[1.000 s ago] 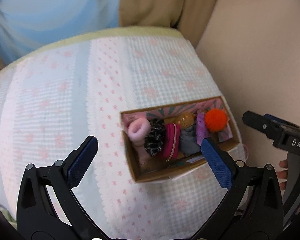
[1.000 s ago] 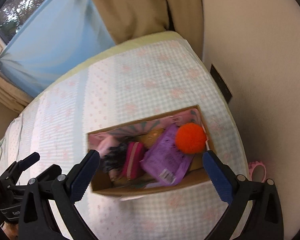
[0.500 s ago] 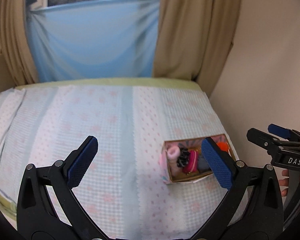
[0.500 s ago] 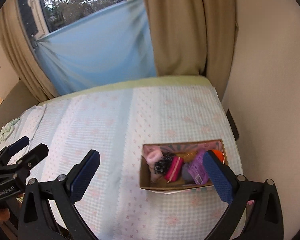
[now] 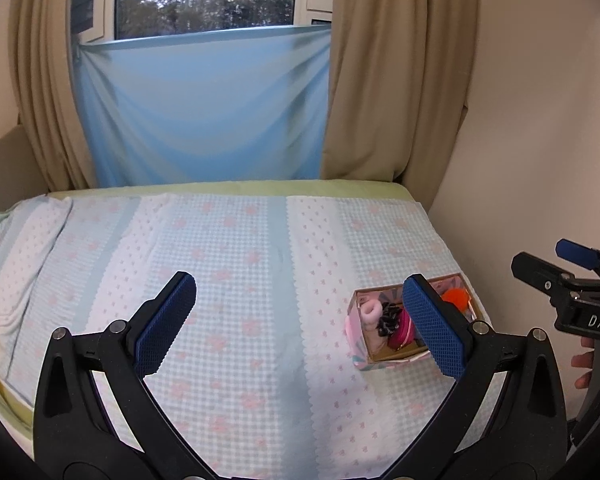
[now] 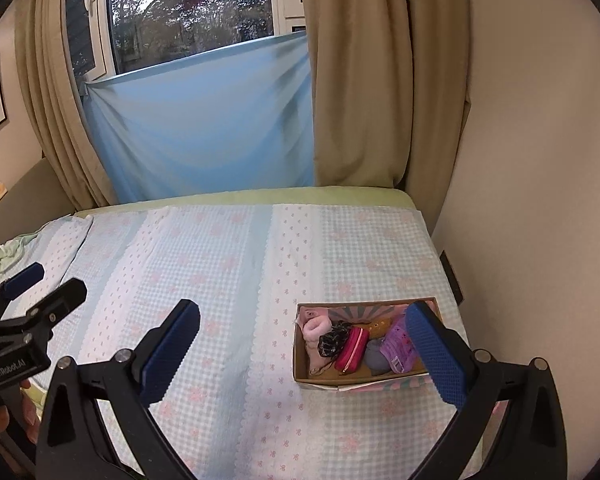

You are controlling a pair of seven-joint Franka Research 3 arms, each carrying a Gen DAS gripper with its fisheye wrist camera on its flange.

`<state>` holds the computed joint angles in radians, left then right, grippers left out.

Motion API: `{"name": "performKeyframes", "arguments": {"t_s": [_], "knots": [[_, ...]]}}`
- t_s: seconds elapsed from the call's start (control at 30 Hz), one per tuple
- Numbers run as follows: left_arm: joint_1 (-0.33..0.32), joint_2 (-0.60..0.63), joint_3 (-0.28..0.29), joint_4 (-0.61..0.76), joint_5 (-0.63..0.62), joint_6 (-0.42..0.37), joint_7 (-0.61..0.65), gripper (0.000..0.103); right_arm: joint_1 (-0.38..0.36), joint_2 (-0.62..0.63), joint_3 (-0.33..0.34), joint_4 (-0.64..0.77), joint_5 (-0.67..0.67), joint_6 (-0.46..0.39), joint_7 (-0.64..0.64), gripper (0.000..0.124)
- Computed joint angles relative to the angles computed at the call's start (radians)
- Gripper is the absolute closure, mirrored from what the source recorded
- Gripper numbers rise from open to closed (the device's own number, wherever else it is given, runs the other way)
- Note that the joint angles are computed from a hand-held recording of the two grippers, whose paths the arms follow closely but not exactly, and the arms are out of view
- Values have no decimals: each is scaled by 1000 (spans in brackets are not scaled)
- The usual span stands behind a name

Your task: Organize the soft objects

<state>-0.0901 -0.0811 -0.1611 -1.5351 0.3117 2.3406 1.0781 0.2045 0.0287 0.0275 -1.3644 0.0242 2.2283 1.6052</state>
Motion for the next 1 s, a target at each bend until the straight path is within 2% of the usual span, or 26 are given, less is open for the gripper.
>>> {"name": "performKeyframes", "arguments": {"t_s": [0.4,1.0], "knots": [[9,-50,4,-65,-12,39,3,0,11,-47,14,-58,-57,24,52,22],[10,-81,-3,-101,12,45,-27,0,3,-74,20,-92,-72,41,70,22]]}}
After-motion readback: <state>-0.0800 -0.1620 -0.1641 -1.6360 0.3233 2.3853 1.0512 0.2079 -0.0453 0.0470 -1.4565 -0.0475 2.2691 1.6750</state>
